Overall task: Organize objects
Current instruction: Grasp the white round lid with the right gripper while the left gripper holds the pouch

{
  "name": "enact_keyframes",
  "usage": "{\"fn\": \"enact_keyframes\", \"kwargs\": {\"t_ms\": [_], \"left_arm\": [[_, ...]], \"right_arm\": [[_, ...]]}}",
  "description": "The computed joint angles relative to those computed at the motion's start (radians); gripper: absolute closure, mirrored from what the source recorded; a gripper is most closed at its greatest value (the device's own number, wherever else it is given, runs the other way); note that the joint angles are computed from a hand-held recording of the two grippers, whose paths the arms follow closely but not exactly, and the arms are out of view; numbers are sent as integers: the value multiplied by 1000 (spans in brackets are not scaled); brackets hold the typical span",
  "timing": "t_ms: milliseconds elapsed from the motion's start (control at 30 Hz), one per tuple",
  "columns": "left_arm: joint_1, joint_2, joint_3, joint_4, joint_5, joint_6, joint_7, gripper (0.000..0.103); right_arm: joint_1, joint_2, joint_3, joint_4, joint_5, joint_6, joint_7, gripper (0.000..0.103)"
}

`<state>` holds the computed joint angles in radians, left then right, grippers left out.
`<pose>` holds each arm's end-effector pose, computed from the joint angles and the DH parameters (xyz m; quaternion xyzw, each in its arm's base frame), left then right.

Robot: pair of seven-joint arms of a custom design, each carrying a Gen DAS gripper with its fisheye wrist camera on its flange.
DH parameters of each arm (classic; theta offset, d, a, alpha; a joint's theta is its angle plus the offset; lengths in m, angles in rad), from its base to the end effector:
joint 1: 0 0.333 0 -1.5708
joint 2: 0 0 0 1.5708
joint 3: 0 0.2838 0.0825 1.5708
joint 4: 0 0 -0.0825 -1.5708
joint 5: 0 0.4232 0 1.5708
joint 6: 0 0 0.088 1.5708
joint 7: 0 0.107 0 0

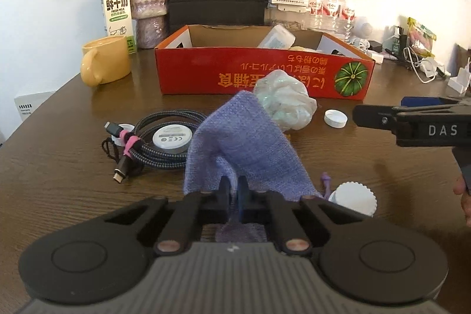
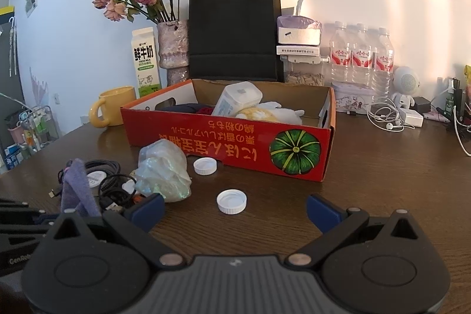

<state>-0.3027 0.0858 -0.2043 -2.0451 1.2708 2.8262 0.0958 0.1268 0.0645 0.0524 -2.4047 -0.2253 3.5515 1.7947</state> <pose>0.5246 -0.3447 0.3998 -0.5876 0.6693 -0.3463 0.2948 0.5482 0.1272 0.3569 -0.6685 0.5392 -0.2934 0.4199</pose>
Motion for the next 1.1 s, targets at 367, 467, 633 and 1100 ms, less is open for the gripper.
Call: {"fn": "enact_keyframes", "kwargs": {"t_ms": [367, 467, 633, 1100], "left_arm": [[35, -81, -8, -31, 190, 50, -186, 99], [50, -107, -16, -42, 228, 43, -234, 99], [75, -153, -28, -73, 286, 38, -312, 99], [127, -208, -30, -125, 338, 101, -401, 98]], "right_arm": [[9, 9, 5, 6, 57, -13, -41, 0], [9, 12, 5, 7, 66, -8, -50, 0], [18, 18, 6, 8, 109, 0, -88, 0], [-27, -52, -7, -49, -338, 14, 254, 0]]}}
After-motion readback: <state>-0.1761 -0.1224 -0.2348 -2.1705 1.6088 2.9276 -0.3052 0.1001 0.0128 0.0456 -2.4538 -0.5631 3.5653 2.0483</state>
